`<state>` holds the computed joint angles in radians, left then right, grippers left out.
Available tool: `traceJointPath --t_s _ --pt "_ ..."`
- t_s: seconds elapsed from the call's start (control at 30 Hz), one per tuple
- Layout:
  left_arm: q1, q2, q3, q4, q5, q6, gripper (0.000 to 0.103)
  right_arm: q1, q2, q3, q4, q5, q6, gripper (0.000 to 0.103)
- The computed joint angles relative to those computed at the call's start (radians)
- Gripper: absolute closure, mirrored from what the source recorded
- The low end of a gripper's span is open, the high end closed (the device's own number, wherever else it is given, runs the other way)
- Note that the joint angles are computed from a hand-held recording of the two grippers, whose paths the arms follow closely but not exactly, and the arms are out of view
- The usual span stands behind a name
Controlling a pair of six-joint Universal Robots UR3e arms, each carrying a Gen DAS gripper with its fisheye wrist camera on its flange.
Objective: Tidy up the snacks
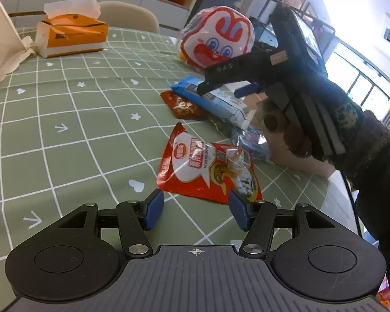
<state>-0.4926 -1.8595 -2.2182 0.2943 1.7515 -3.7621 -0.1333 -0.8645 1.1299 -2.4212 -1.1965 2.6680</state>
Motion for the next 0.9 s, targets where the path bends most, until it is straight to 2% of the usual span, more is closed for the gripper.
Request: traceJointPath --t_s 0.07,0.13,0.27,0.33,0.4,0.47,0.57,0.8,0.87,0.9 --pt "-0.005 -0.001 -0.003 0.007 0.006 -0.006 0.042 -0.021 0.020 -0.067 0.116 0.047 0.038 0.021" --pt "-0.004 -0.001 -0.004 0.009 0.005 -0.009 0.042 -0.044 0.012 -0.072 0.196 0.098 0.023 0.021" --pt "-0.002 0.000 -0.002 0.002 0.006 -0.017 0.042 -0.055 -0.090 0.090 0.154 0.111 -0.047 0.022" --pt "-0.003 0.003 -0.003 0.003 0.008 -0.022 0.042 -0.056 -0.158 0.193 0.119 0.102 -0.094 0.034" --pt "-0.002 0.005 -0.006 0.007 0.009 -0.024 0.042 -0.063 -0.229 0.294 0.086 0.101 -0.147 0.051" --pt "-0.001 0.009 -0.009 0.006 0.010 -0.033 0.042 -0.085 -0.297 0.366 0.105 0.127 -0.203 0.061" --pt "0.004 0.014 -0.014 0.008 0.005 -0.043 0.042 -0.134 -0.377 0.423 0.221 0.178 -0.254 0.070" --pt "0.004 0.020 -0.025 0.024 0.017 -0.061 0.042 -0.254 -0.557 0.645 0.311 0.276 -0.411 0.072" --pt "0.016 0.020 -0.033 0.038 -0.004 -0.066 0.042 -0.293 -0.622 0.737 0.283 0.309 -0.463 0.071" --pt "0.026 0.019 -0.039 0.050 -0.023 -0.067 0.042 -0.318 -0.668 0.797 0.266 0.330 -0.502 0.068"
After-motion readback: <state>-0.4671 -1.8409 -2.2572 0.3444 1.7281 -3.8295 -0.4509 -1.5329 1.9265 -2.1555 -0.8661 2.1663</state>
